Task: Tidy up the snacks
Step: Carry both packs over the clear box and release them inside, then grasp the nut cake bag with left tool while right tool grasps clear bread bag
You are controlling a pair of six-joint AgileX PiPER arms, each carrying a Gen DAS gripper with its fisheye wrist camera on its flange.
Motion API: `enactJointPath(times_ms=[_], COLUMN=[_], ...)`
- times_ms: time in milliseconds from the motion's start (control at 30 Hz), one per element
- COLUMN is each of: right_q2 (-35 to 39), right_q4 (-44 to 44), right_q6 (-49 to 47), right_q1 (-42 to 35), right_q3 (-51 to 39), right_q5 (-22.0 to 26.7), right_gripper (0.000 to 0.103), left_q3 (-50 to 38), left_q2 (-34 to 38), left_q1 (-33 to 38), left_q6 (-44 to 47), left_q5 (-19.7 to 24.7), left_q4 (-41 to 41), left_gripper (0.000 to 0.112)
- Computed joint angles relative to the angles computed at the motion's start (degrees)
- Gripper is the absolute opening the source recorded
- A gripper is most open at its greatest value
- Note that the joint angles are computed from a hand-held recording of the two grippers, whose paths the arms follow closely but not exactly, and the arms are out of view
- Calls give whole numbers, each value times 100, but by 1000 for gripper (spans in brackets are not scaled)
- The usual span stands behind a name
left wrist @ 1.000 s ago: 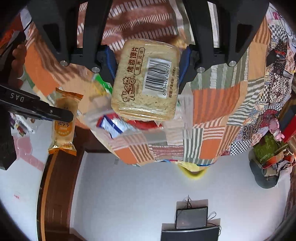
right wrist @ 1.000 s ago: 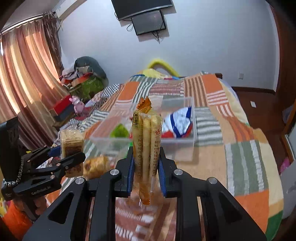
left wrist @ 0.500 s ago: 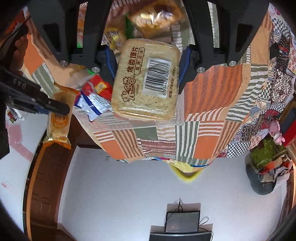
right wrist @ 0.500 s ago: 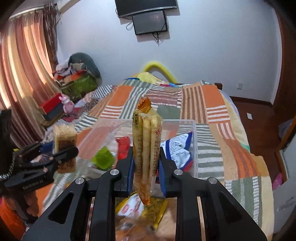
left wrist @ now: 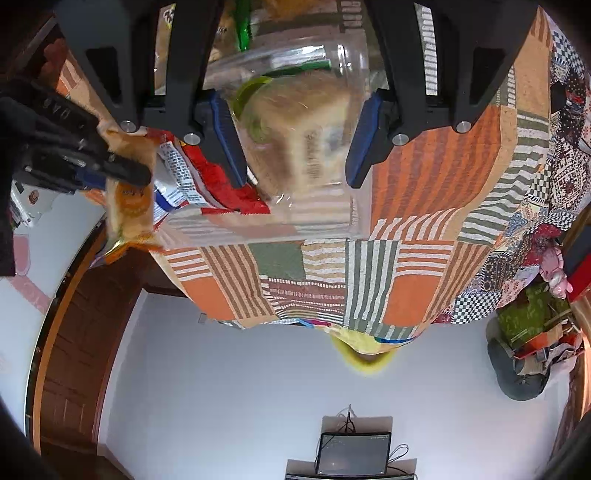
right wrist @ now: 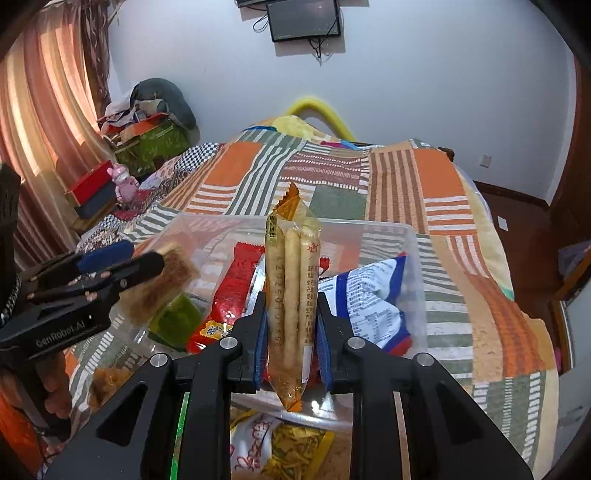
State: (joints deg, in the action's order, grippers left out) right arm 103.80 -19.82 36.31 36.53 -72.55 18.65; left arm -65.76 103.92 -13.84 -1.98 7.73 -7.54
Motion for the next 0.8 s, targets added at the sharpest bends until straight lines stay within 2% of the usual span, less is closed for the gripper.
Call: enactJointPath(times_ms=[100, 167, 233, 300, 400, 567, 700, 800], right_q2=[28, 16, -27, -155, -319, -779, -1167, -1352], right_q4=[88, 200, 227, -157, -476, -422, -448, -784], right_q6=[-91, -217, -222, 194, 505, 489, 591, 981], right_q1=[-2, -22, -32, 18, 40, 62, 126, 301], right_q3=[-23, -16, 13, 143, 292, 659, 969, 1102], right_q5=[30, 38, 42, 20, 3, -36, -31, 92], right_gripper=[21, 23, 30, 45, 53, 59, 63, 63], left_q3=[-81, -82, -60, -6, 233, 633, 1059, 1381], left_q2=[34, 37, 10, -41, -265, -674, -1097, -1422], left_q1=[-43, -58, -54, -26, -1, 29, -40, -68], left_q6=[-635, -721, -513, -132, 165, 527, 155, 198], left_q5=[27, 64, 129, 137, 81, 130, 142, 159], left_q4=[656, 773, 566, 196, -35, -339, 115, 91], left_gripper=[55, 56, 56, 56, 56, 59, 66, 72])
